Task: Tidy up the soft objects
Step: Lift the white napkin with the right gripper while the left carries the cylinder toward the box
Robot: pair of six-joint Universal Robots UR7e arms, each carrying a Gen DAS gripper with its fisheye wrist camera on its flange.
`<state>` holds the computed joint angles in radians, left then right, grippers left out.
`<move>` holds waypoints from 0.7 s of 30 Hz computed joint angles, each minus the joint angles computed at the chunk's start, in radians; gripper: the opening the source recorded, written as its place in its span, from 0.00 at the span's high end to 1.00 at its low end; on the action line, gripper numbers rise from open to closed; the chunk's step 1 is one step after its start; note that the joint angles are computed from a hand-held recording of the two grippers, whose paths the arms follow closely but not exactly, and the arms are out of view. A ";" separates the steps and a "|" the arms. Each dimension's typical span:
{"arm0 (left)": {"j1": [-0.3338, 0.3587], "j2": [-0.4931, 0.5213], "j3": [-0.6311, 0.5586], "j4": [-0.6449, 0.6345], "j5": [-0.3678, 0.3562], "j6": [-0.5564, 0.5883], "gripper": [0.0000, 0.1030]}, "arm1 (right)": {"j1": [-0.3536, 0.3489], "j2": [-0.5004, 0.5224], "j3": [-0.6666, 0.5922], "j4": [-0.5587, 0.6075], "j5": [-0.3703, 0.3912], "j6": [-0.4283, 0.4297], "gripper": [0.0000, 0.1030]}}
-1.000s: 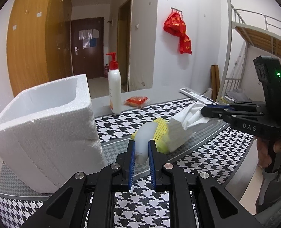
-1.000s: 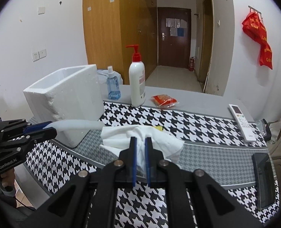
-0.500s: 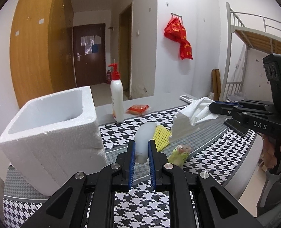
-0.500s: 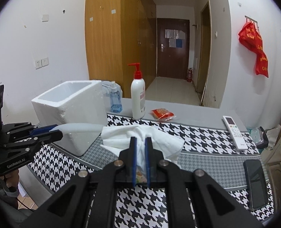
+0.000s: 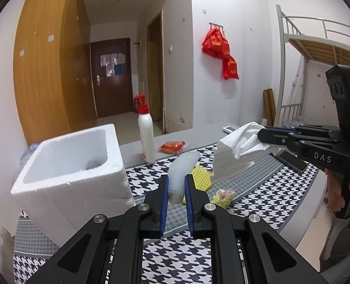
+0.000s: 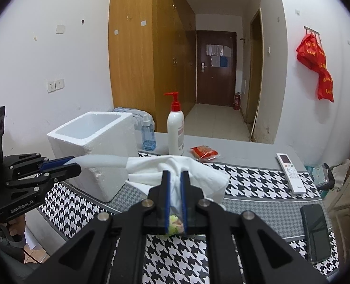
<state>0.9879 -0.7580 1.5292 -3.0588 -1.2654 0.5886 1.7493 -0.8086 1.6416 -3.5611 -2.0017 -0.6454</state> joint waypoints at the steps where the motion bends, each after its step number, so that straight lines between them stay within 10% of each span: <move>1: -0.002 0.000 -0.001 -0.003 0.003 0.002 0.86 | 0.002 0.000 -0.001 -0.005 0.001 -0.003 0.90; 21: -0.019 0.009 -0.052 -0.032 0.043 0.021 0.86 | 0.020 0.005 -0.033 -0.011 0.034 -0.023 0.90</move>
<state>0.9685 -0.7492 1.4777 -3.0910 -1.2221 0.6100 1.7688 -0.8037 1.6084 -3.5726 -1.9680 -0.6683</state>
